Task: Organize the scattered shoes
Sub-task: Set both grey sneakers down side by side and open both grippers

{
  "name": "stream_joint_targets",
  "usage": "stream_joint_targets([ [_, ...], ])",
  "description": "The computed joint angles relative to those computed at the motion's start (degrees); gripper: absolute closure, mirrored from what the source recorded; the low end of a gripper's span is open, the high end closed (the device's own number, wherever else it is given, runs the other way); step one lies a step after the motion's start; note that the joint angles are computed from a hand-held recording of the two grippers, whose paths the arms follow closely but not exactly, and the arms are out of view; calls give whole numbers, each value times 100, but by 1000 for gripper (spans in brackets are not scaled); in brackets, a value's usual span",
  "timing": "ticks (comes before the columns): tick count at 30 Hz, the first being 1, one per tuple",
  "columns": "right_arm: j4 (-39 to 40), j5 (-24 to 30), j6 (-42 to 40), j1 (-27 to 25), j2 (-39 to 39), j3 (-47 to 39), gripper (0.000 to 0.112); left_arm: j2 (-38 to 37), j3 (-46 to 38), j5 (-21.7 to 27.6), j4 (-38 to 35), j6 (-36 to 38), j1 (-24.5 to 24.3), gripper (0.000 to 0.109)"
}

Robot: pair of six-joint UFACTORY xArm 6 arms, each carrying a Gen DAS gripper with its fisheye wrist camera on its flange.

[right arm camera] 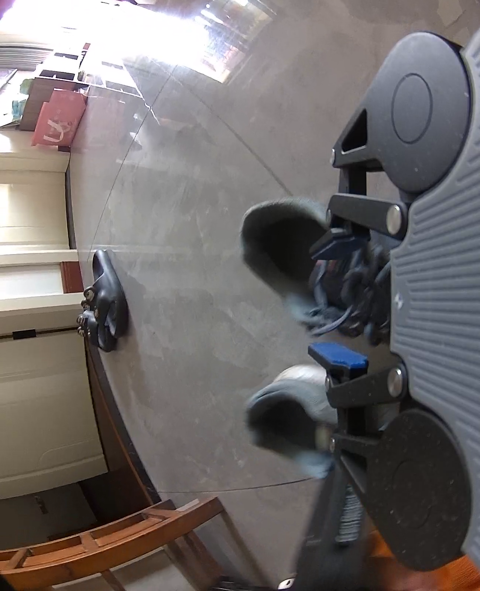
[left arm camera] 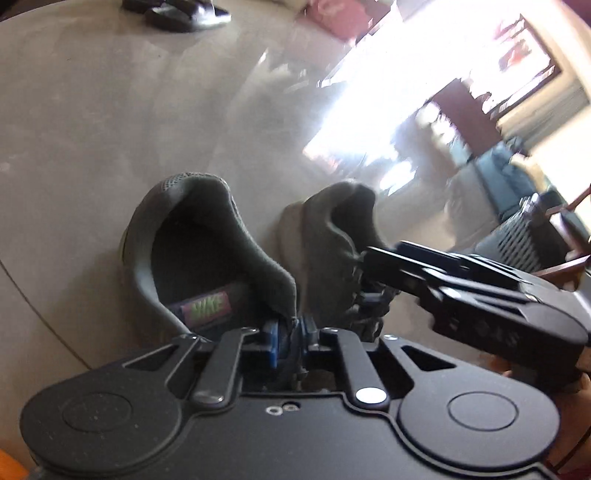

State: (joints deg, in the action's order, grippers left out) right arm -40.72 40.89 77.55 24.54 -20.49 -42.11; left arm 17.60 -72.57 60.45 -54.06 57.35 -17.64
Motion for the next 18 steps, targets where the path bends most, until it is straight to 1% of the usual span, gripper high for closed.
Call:
stream_joint_targets([
  [2, 132, -105, -232, -111, 259, -193, 53, -130, 232, -46, -395, 340, 90, 79],
  [4, 216, -15, -407, -151, 454, -352, 52, -242, 398, -41, -683, 553, 158, 75],
  [7, 413, -40, -714, -306, 749, -510, 52, -476, 624, 48, -1147, 1138, 446, 74],
  [8, 558, 45, -880, -360, 921, -620, 52, -560, 669, 62, -1218, 1289, 531, 74],
  [10, 841, -75, -1008, -470, 1022, -619, 54, -694, 706, -29, -1165, 1398, 589, 74],
  [11, 1086, -233, -1090, -541, 1044, -571, 54, -758, 738, -101, -1143, 1431, 601, 74],
  [12, 1321, -470, -1118, -591, 1053, -489, 57, -798, 754, -151, -1133, 1460, 625, 74],
  [13, 1317, -467, -1148, -566, 1049, -494, 60, -806, 750, -157, -1122, 1456, 677, 73],
  [14, 1217, -363, -1193, -470, 1070, -556, 67, -806, 742, -143, -1074, 1405, 743, 73],
  [15, 1329, -488, -1320, -465, 1056, -529, 73, -807, 724, -126, -1029, 1354, 791, 73],
  [16, 1496, -636, -1400, -472, 1003, -452, 74, -806, 706, -124, -981, 1311, 818, 73],
  [17, 1679, -762, -1465, -460, 921, -370, 78, -795, 682, -127, -917, 1263, 864, 73],
  [18, 1868, -887, -1534, -444, 841, -288, 78, -782, 612, -86, -850, 1201, 930, 73],
])
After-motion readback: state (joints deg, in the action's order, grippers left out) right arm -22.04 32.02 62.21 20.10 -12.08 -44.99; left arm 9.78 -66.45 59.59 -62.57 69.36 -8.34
